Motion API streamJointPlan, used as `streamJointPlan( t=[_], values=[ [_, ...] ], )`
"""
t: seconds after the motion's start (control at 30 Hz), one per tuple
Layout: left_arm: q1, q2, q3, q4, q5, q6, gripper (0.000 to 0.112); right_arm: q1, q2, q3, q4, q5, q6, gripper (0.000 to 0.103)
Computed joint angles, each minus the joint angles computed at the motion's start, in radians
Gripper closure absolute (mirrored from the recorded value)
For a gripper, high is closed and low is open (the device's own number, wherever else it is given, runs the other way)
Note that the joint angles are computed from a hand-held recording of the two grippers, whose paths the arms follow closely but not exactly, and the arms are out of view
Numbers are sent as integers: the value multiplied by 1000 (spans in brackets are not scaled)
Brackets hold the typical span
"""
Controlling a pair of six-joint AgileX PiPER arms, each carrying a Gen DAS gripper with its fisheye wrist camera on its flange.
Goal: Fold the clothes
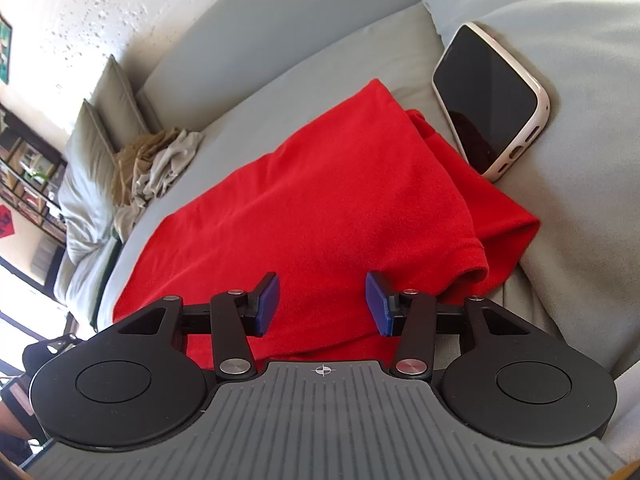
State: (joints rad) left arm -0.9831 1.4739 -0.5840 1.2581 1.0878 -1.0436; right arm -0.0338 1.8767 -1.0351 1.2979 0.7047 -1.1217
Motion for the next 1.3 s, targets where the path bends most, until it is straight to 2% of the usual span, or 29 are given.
streamJointPlan(
  t=[0.1,0.13,0.2,0.3,0.4,0.47,0.5,0.57,0.63,0.67,0.77,0.8,0.83,0.87,0.93,1.0,1.03,1.1,1.17,1.2,1.3],
  values=[
    [22,-90,-98,-119,64,-221,106,-5,3,-2,2,9,8,53],
    [52,-132,-128,-182,52,-283,106,-8,5,-4,3,14,13,53],
    [167,-235,-158,-353,-49,-394,106,-15,12,-9,6,26,24,53],
    [359,-340,-114,-559,-269,-437,107,-29,22,-15,15,48,42,53],
    [430,-355,-70,-643,-347,-478,107,-39,27,-18,20,65,56,53],
    [414,-364,-47,-660,-325,-535,99,-45,28,-19,20,74,63,53],
    [393,-365,-52,-660,-271,-557,93,-47,29,-19,21,78,66,53],
    [325,-343,-78,-615,-118,-608,85,-52,26,-18,19,82,74,50],
    [253,-343,-78,-559,-38,-651,85,-52,9,-8,9,72,82,49],
    [222,-358,-67,-525,-39,-672,85,-51,-2,-1,5,64,83,49],
    [175,-342,-44,-385,-135,-701,86,-41,-60,46,43,17,14,51],
    [169,-297,-48,-325,-179,-704,86,-32,-85,68,77,-7,-47,52],
    [168,-250,-54,-264,-226,-706,87,-12,-108,82,98,-44,-95,59],
    [181,-191,-61,-206,-287,-710,86,13,-116,79,88,-81,-104,65],
    [211,-67,-96,-130,-381,-704,89,62,-117,58,25,-145,-64,67],
    [221,2,-136,-151,-374,-713,90,84,-110,45,-44,-173,-4,67],
    [226,-12,-122,-151,-369,-774,87,85,-110,45,-62,-174,9,67],
    [275,-96,-54,-182,-406,-891,73,56,-117,66,-29,-154,-48,66],
    [357,-189,5,-270,-460,-917,73,15,-114,76,-7,-118,-89,62],
    [410,-228,32,-315,-519,-875,75,-3,-100,68,-9,-91,-77,62],
    [583,-332,94,-576,-683,-600,76,-33,-49,38,-11,-28,-23,62]
  ],
)
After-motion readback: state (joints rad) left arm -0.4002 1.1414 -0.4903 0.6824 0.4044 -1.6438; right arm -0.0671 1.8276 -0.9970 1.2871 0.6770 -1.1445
